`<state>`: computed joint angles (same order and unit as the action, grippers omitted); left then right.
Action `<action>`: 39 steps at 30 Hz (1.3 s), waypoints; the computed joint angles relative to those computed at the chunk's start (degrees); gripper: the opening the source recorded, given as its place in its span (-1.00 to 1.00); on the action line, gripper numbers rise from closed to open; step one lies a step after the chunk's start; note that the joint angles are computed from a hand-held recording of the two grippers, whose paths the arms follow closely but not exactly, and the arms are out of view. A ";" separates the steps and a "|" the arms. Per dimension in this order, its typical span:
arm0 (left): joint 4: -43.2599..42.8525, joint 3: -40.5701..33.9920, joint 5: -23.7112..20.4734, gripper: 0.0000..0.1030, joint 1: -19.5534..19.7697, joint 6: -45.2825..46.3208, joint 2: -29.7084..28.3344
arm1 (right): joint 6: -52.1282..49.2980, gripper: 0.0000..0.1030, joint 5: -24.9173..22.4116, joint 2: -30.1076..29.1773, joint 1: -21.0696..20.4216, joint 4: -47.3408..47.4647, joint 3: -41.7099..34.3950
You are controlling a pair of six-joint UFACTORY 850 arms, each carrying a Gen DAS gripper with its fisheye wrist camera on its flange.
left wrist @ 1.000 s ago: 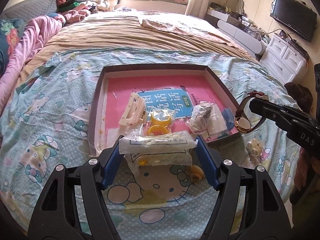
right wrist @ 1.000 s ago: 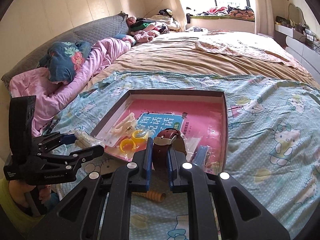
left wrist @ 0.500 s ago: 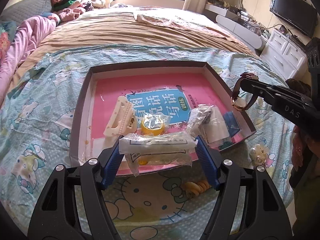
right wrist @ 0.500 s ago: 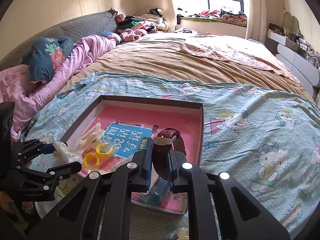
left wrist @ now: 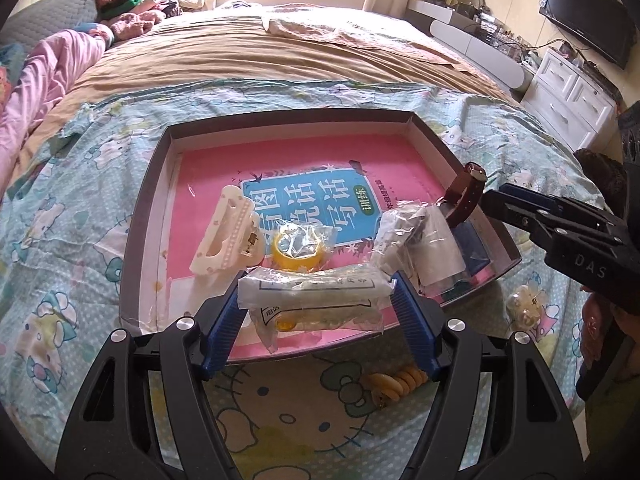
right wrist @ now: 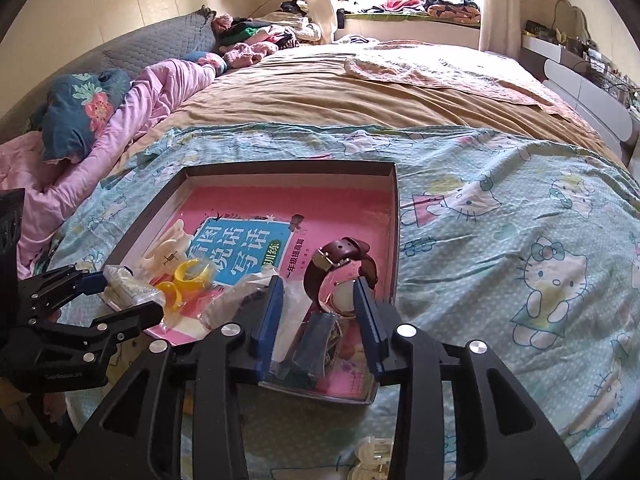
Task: Organize jewelry
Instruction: 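Open the right tool releasing the watch in the tray while the left tool releases the tube packet, then move both open tools toward the orange coiled hair tie and pearl claw clip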
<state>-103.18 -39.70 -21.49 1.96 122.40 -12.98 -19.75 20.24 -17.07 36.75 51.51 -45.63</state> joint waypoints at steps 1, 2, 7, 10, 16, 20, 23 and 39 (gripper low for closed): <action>-0.14 0.01 0.07 0.24 -0.09 0.04 0.03 | 1.17 -0.18 0.65 0.69 0.26 -0.28 0.81; -0.45 0.07 0.24 0.25 -0.20 0.28 0.12 | 1.85 -0.16 0.95 1.22 0.46 -0.30 1.36; -2.29 0.83 0.35 0.40 -0.41 1.94 1.33 | 5.43 0.00 2.68 4.70 1.40 -0.63 4.95; -3.11 1.26 0.17 0.42 -0.32 2.81 2.20 | 7.09 0.12 3.34 6.78 1.90 -0.50 6.99; -3.87 2.55 -0.49 0.52 0.10 3.55 4.62 | 8.86 0.36 5.10 10.76 3.17 0.94 10.43; -5.37 3.90 -0.65 0.68 0.48 5.04 6.50 | 6.88 0.36 5.99 12.46 4.23 3.57 11.50; -5.97 4.88 -0.82 0.79 0.93 5.41 7.74 | 5.99 0.38 6.53 13.46 5.03 4.90 12.11; -4.87 10.11 -3.56 0.81 4.18 4.89 13.13 | 1.79 0.61 8.73 16.47 9.92 11.32 14.78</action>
